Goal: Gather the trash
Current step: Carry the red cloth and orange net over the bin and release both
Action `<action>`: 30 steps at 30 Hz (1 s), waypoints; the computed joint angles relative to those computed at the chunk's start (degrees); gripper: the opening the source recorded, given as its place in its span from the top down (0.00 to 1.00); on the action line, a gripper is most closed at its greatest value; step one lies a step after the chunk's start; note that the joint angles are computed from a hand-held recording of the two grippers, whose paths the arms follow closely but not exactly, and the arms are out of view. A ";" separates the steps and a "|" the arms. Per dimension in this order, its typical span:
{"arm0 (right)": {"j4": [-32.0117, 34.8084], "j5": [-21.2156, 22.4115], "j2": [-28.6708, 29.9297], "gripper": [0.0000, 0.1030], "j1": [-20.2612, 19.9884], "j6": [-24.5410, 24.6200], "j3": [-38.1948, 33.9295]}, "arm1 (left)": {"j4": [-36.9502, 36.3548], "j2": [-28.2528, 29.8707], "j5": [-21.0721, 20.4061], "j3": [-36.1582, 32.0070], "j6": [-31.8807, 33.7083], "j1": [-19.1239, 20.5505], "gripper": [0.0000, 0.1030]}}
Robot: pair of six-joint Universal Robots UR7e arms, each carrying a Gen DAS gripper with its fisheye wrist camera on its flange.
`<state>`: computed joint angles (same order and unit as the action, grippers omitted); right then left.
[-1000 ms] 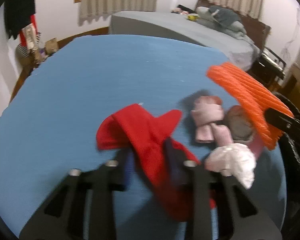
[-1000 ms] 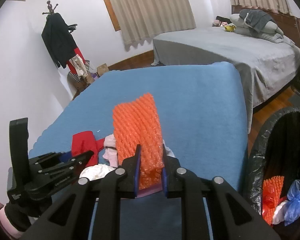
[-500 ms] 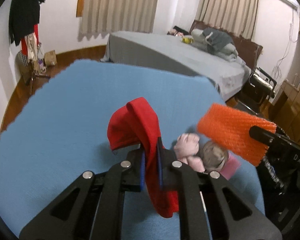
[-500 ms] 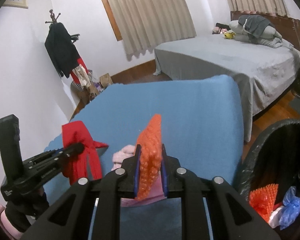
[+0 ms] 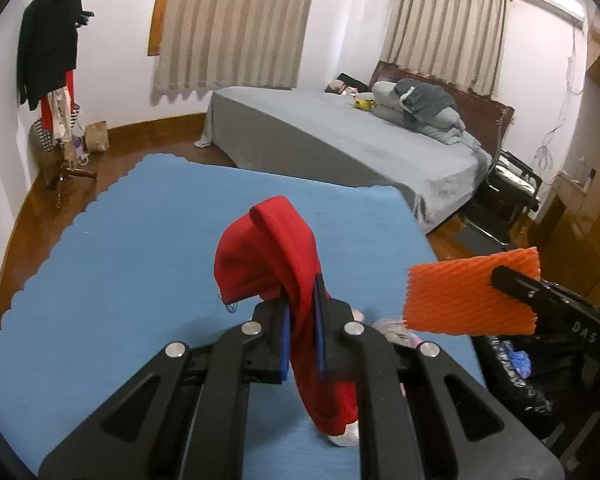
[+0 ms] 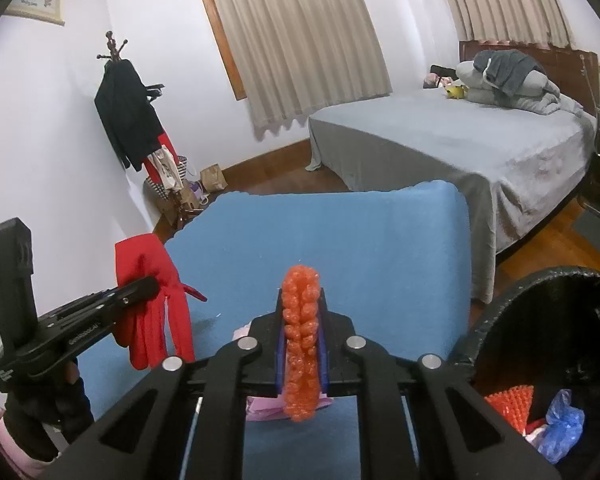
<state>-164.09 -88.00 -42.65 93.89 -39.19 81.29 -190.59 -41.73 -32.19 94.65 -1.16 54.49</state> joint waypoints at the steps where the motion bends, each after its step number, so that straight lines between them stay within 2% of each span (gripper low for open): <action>1: 0.12 -0.02 -0.06 0.88 -0.01 -0.08 -0.09 | 0.03 0.20 -0.15 -0.23 0.14 -0.16 0.91; 16: -2.17 1.03 -4.04 0.89 -0.52 0.46 2.77 | 1.46 3.32 -3.54 -3.79 2.20 -2.48 0.91; 30: -6.84 -0.28 -8.91 0.89 -3.37 2.38 5.53 | 4.32 9.35 -10.57 -10.93 5.60 -4.29 0.91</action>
<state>-170.92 -88.29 -51.56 90.52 -36.81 86.82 -186.27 -32.38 -42.77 83.72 4.44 50.19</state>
